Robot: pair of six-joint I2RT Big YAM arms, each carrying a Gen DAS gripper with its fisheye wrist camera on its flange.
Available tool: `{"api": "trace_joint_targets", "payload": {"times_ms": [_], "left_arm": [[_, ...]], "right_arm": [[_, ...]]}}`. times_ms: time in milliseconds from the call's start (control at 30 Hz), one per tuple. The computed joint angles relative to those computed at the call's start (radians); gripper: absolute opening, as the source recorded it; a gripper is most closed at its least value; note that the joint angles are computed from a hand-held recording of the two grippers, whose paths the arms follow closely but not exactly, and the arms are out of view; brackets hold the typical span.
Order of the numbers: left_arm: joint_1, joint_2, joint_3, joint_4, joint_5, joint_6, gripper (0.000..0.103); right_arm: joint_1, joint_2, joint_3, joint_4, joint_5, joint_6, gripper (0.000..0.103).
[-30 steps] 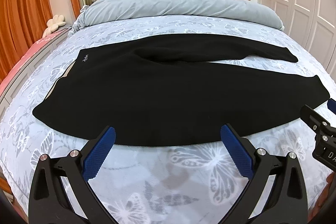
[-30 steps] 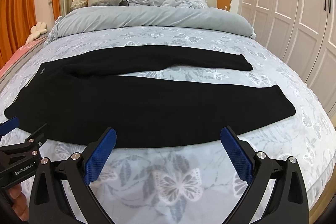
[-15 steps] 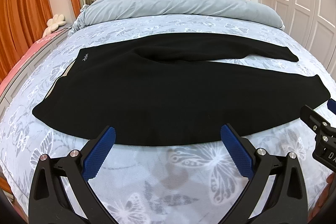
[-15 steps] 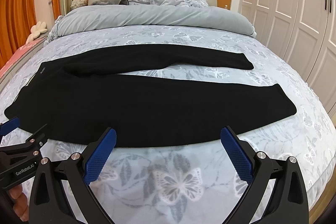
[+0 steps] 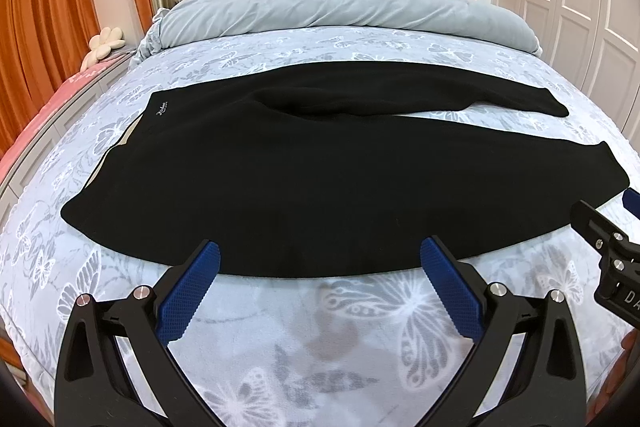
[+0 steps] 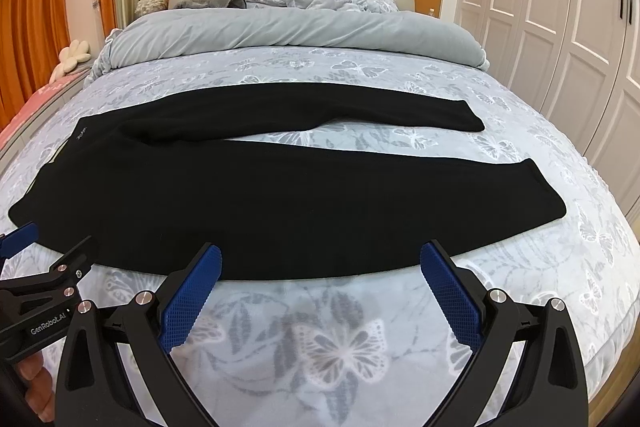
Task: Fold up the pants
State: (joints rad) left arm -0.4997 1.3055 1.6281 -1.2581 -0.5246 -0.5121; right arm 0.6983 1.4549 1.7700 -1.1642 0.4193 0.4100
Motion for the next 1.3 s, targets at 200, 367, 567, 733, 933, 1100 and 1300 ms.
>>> {"api": "trace_joint_targets", "payload": {"times_ms": [200,367,567,733,933,1100,1300], "left_arm": [[0.0,0.001,0.001,-0.002,0.0,0.0,0.098],[0.001,0.001,0.0,-0.002,0.001,0.001,0.098],[0.0,0.002,0.001,-0.003,0.0,0.0,0.098],[-0.004,0.005,0.0,-0.006,0.0,-0.004,0.098],[-0.003,0.005,0.001,-0.006,0.0,-0.003,0.098],[-0.003,0.006,-0.002,-0.01,0.008,-0.014,0.098],[0.049,-0.02,0.014,0.02,0.058,0.029,0.098]], "right_arm": [[-0.001,0.002,-0.005,0.003,-0.003,0.0,0.098],[-0.001,0.001,-0.005,0.003,-0.003,0.0,0.098],[0.001,0.0,-0.011,0.006,-0.003,0.002,0.098],[0.0,0.003,-0.006,0.0,-0.004,0.004,0.098],[0.004,0.0,-0.014,0.004,-0.002,0.007,0.098],[0.001,0.0,-0.021,0.005,-0.023,0.017,0.098],[-0.086,-0.027,-0.045,0.091,-0.125,-0.07,0.098]]}}
